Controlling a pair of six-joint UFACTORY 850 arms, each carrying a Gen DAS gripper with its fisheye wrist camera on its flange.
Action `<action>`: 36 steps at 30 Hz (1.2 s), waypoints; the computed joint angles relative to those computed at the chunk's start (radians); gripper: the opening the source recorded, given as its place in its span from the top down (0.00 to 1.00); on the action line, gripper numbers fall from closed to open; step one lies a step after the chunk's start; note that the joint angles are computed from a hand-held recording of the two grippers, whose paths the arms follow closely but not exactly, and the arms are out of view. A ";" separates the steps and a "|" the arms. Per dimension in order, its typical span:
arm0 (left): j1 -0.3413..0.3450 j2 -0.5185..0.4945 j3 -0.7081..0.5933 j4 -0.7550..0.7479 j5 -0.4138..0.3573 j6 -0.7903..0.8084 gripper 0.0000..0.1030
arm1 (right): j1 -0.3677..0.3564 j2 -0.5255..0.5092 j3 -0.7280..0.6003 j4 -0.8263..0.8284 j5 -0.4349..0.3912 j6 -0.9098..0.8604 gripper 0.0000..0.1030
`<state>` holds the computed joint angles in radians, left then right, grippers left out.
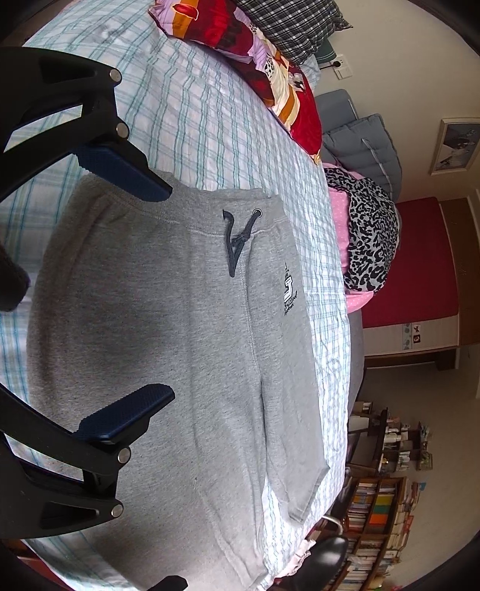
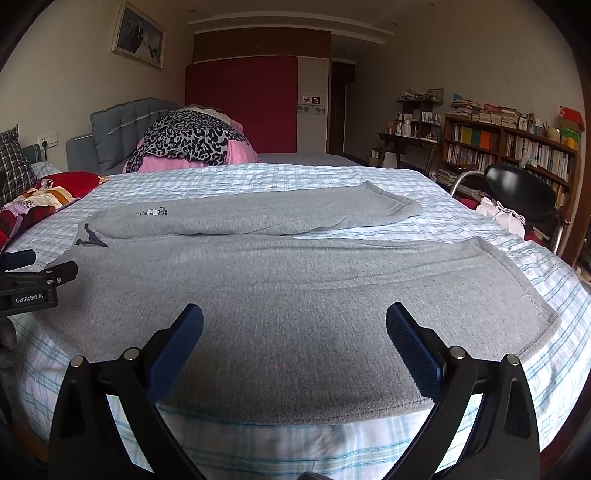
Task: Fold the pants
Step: 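Move both tools toward the grey sweatpants lying on the bed, then grasp the waistband edge near the G logo with the left tool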
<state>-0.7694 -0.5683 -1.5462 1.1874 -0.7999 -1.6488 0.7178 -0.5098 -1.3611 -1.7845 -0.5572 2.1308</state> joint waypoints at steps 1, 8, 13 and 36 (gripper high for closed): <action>0.012 0.002 -0.004 -0.016 0.016 0.014 0.05 | -0.001 -0.005 -0.008 0.003 0.004 -0.010 0.03; 0.068 0.013 -0.036 -0.048 0.022 0.052 0.05 | -0.009 -0.043 -0.067 0.034 0.029 -0.077 0.03; 0.120 0.009 -0.075 -0.117 0.076 0.122 0.05 | -0.019 -0.063 -0.106 0.048 0.055 -0.104 0.03; 0.393 -0.275 -0.506 -0.640 0.149 0.653 0.05 | -0.061 -0.152 -0.263 0.209 0.101 -0.354 0.03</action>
<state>-0.3769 -0.8431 -2.0521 0.5469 -0.6514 -0.9958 0.6570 -0.6619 -1.6244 -1.5757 -0.4560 1.7769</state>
